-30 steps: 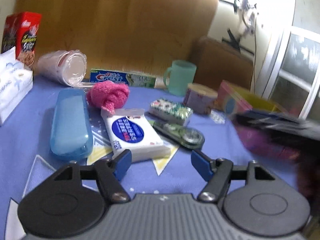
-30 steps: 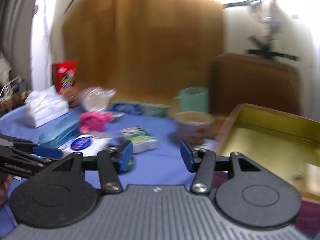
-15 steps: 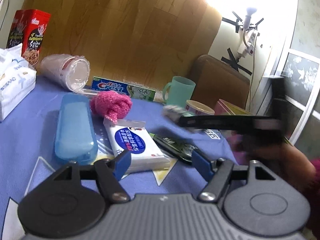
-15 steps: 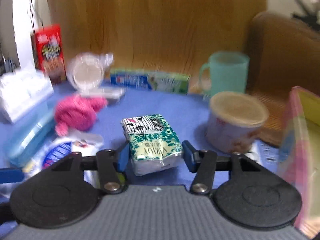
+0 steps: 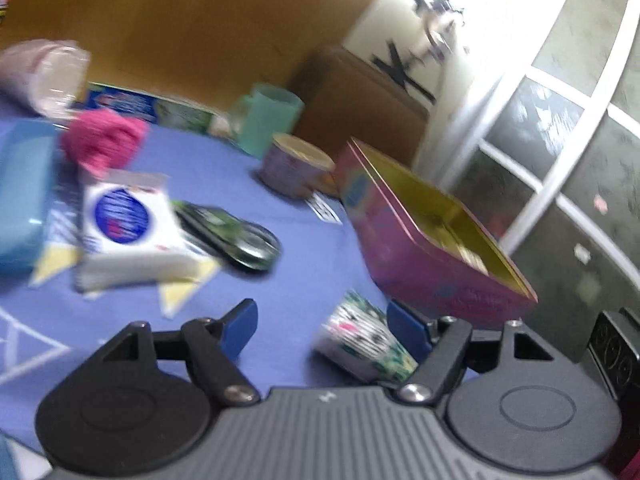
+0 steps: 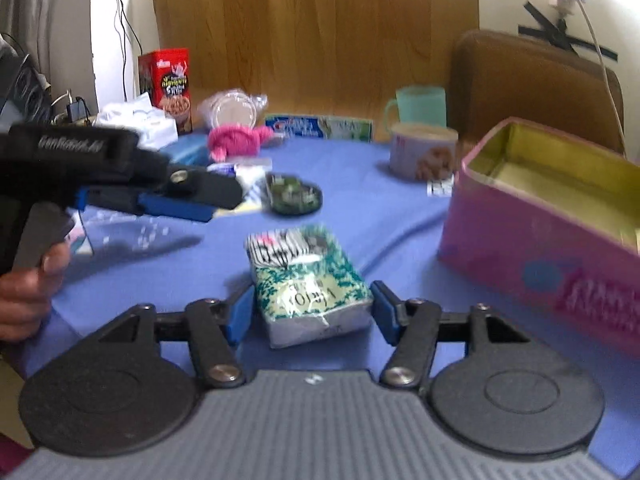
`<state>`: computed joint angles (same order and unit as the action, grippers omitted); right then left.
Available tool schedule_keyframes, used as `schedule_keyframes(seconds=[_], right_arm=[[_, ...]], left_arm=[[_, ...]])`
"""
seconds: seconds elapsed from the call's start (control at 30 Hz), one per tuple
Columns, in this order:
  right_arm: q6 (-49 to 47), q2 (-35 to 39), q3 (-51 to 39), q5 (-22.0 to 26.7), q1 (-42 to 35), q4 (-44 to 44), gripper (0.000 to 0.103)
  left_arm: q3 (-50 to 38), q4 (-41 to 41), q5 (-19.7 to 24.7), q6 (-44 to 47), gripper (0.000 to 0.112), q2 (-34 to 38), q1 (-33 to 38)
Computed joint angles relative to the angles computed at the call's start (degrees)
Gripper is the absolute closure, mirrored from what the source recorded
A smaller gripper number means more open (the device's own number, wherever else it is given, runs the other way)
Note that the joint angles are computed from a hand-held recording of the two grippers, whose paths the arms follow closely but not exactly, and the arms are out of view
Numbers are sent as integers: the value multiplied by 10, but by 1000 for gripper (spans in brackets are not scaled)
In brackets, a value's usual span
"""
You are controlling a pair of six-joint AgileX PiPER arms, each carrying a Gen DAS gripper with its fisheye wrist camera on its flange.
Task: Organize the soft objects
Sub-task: 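Lower the green tissue pack into the pink tin and release it, then grasp the green correction tape roller with the right gripper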
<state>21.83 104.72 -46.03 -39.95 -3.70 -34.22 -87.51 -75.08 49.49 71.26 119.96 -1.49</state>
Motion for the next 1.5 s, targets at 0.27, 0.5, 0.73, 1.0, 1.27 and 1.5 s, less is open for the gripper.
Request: schedule_keyframes(seconds=[0.27, 0.5, 0.73, 1.0, 1.27, 1.5], right_arm=[[-40, 6, 20, -58, -10, 16, 50], [-135, -19, 79, -207, -41, 151, 50], [-114, 22, -20, -134, -75, 240, 49], [-95, 72, -98, -76, -85, 314, 38], [-97, 40, -1, -205, -68, 279, 50], [-33, 35, -89, -54, -9, 67, 51]], left_arm=[[-18, 60, -36, -45, 57, -13, -55], [-154, 73, -53, -70, 55, 9, -131], [-318, 239, -139, -241, 44, 101, -229], [-169, 137, -200, -135, 44, 34, -199], [48, -34, -246, 65, 44, -49, -100], [115, -135, -261, 137, 46, -47, -14]])
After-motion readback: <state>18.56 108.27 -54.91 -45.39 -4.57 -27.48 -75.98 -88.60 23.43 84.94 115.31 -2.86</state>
